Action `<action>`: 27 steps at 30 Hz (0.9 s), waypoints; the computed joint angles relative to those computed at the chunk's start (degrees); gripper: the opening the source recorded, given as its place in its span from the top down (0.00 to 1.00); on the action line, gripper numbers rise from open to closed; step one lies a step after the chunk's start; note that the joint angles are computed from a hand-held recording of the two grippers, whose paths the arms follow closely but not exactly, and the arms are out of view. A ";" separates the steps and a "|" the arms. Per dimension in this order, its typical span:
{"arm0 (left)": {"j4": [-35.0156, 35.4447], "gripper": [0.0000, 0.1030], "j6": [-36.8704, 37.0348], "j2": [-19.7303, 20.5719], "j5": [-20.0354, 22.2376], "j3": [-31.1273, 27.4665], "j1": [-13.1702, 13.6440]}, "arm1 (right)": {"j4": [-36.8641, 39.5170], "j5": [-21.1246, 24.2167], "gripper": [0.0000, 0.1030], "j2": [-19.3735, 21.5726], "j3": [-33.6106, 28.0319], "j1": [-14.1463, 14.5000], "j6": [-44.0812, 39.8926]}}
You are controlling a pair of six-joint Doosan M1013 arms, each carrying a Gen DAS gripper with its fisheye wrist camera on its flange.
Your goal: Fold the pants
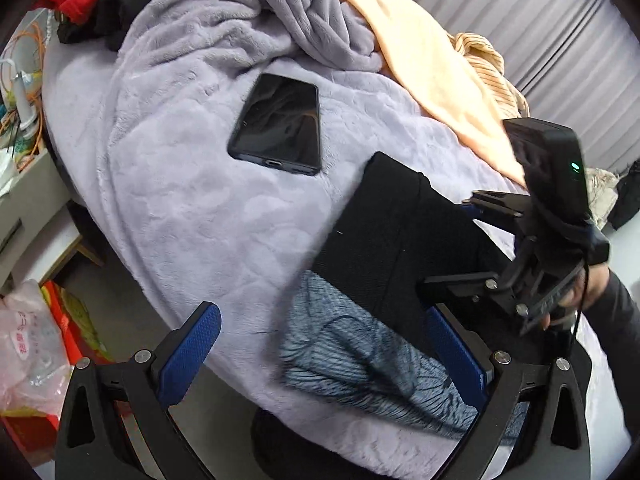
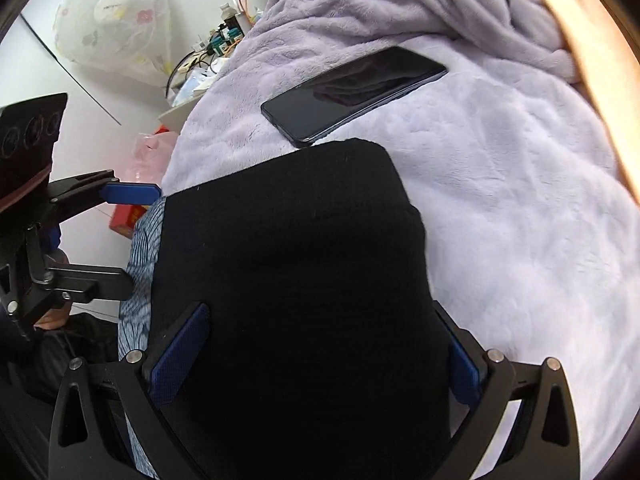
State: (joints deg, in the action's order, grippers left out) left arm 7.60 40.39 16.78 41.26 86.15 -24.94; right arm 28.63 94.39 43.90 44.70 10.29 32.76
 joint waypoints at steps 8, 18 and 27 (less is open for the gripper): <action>-14.44 0.00 18.72 -1.29 -7.22 2.76 2.37 | 5.37 3.37 0.56 -0.55 -1.38 -1.50 -3.08; -38.89 0.00 59.05 3.46 -2.25 -4.06 5.48 | 10.33 -2.13 0.72 -10.20 8.90 -4.16 -15.74; -41.34 0.50 57.99 10.84 15.39 -14.27 5.82 | 2.77 -8.27 0.65 -9.93 8.74 -1.80 -8.11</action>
